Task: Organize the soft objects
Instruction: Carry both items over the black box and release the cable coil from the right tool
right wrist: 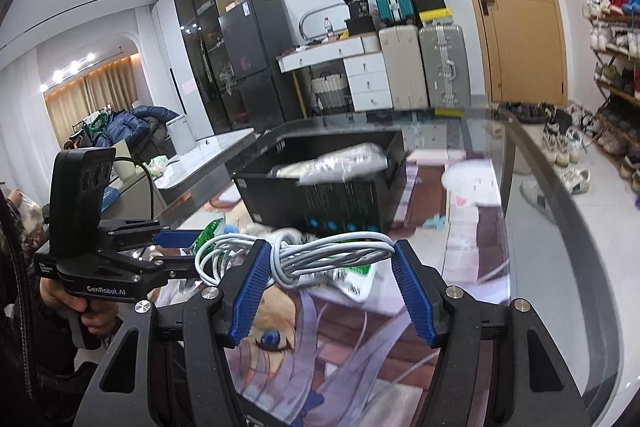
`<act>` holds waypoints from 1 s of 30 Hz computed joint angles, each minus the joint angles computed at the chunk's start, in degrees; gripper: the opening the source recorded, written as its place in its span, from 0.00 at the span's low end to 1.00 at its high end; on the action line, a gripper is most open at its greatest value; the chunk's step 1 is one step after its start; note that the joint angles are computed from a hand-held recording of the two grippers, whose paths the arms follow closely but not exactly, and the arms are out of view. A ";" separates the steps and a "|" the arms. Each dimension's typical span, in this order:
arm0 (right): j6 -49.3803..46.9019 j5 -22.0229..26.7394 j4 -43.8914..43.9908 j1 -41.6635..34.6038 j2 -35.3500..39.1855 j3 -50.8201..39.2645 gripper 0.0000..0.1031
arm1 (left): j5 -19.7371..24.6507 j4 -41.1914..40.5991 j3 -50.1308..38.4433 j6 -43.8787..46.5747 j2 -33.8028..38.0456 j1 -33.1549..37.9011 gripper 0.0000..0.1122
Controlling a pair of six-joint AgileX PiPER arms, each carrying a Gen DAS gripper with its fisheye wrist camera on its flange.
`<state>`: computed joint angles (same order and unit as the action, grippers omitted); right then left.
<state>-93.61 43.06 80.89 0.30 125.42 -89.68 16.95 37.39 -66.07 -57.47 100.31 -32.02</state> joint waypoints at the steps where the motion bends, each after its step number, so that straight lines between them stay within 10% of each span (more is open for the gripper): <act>1: -0.30 -0.75 0.34 0.28 -0.59 0.23 0.61 | -0.19 1.98 -0.08 -2.20 -0.35 0.23 0.46; 19: 20.64 -14.40 -17.41 6.57 -0.26 -14.44 0.61 | 2.63 2.77 -9.71 -2.58 0.69 6.51 0.47; 30: 42.18 -10.19 -40.98 10.43 10.72 -36.34 0.61 | 4.92 -5.87 -20.72 9.00 7.76 8.61 0.47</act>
